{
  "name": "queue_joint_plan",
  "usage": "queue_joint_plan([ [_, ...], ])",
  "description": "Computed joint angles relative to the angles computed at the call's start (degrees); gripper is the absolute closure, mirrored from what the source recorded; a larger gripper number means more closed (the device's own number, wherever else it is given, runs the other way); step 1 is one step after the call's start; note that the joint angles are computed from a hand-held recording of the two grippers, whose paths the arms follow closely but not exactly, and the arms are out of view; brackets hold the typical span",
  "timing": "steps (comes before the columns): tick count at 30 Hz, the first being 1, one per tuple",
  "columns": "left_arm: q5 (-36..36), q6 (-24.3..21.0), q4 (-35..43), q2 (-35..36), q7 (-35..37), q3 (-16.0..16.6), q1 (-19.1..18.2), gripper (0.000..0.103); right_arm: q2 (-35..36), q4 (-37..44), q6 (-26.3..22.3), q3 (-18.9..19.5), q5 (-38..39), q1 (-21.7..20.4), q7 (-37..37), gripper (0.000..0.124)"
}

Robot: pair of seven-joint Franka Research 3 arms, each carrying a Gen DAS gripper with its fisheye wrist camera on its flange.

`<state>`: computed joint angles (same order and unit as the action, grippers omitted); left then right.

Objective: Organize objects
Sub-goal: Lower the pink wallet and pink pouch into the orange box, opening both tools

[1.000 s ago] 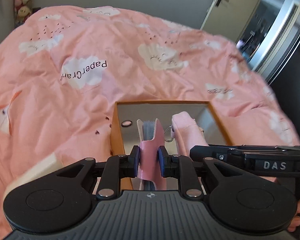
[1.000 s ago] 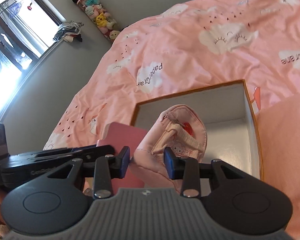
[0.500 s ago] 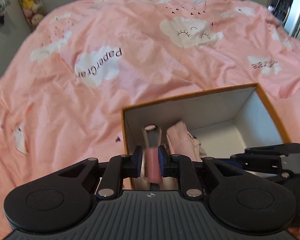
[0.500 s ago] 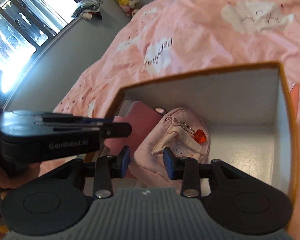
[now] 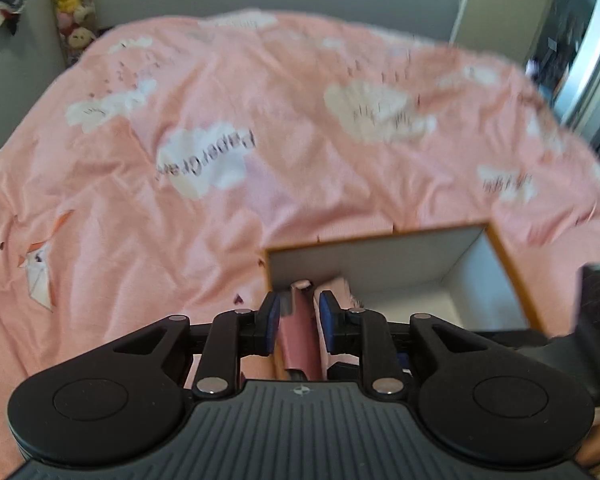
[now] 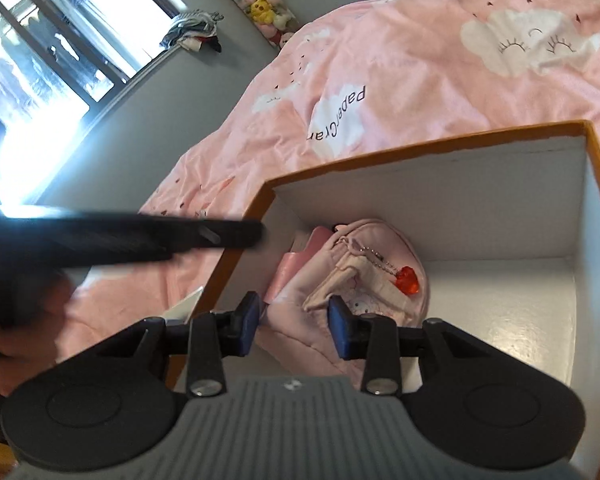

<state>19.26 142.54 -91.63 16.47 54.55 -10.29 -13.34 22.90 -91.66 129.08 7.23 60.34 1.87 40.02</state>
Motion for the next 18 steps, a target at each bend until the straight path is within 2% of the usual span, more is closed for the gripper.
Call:
queue_joint_plan([
  [5,-4.68,2.65,-6.58,-4.63,-0.49,-0.53,2.23,0.073,1.64,1.25,-0.22,0.80,0.36,0.30,-0.66,0.085],
  [8,-11.66,4.85,-10.59,-6.36,1.99,-1.50,4.25,0.073,1.59,0.82,-2.13,2.43,6.35,-1.80,-7.17,0.085],
  [9,-14.00,5.44,-11.75,-6.82,2.57,-1.72,4.77,0.073,1.48,0.96,-1.93,2.04,5.65,-1.33,-7.71,0.085],
  [14,-23.58,8.12,-15.70,-8.01,6.52,-2.73,6.10,0.073,1.55,2.14,-0.83,-0.51,-4.03,1.65,0.20,0.083],
  [17,-27.40,10.24,-17.55,-8.50,8.42,-3.08,6.20,0.073,1.07,2.36,-1.06,-1.09,-8.03,2.12,4.09,0.076],
  [18,-28.89,10.85,-18.25,-8.80,9.50,-3.28,6.32,0.077,0.87,2.28,-0.69,-1.17,-8.95,2.27,4.66,0.075],
])
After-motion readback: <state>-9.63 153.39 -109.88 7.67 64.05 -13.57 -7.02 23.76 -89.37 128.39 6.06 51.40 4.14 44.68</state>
